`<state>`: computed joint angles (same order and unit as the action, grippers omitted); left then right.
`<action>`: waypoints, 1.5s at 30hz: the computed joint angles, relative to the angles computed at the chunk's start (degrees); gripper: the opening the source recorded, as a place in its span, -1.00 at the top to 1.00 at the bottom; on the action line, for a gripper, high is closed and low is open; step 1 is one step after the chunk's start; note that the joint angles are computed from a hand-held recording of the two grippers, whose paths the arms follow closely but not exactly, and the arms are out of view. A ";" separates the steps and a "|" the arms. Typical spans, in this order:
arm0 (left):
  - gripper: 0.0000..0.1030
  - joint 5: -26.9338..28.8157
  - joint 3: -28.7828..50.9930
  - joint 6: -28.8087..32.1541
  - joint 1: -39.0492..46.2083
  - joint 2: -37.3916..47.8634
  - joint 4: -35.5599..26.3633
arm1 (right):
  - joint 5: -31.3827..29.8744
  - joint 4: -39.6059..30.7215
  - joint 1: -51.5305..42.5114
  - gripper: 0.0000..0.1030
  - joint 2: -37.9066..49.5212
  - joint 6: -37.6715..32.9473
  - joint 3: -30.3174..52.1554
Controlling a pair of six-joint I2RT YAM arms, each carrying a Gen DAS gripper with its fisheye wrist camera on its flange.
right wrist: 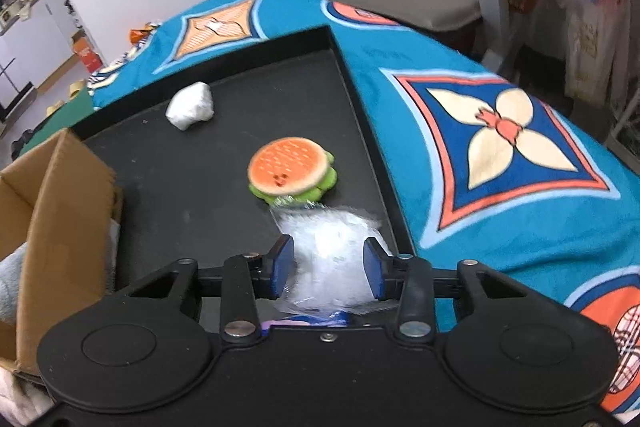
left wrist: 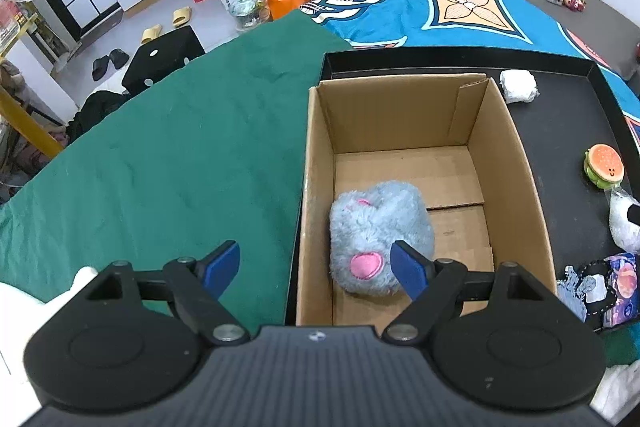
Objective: Organize soft objects
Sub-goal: 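Move the right gripper to the bag of cotton balls and grasp it, then carry the cotton ball bag with the right gripper into the box and release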
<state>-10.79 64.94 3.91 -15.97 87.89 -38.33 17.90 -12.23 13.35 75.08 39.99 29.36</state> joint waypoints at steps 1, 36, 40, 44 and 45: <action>-0.58 -0.14 0.42 -0.20 -0.25 0.40 -0.18 | -0.28 0.06 -0.28 0.29 0.34 0.04 -0.01; -0.58 2.30 1.47 0.14 3.16 -1.04 -1.19 | 0.22 -8.24 3.74 0.86 -10.72 -1.99 6.10; -0.58 3.51 1.33 0.61 4.28 -1.13 -0.88 | 1.35 -9.01 5.31 0.86 -10.00 -2.20 8.31; -0.58 4.93 1.48 0.69 5.61 -0.97 -0.76 | 2.54 -9.56 7.24 0.86 -8.76 -2.29 10.43; -0.58 5.35 1.49 0.82 5.98 -0.89 -0.66 | 2.78 -9.72 7.77 0.86 -8.39 -2.25 10.99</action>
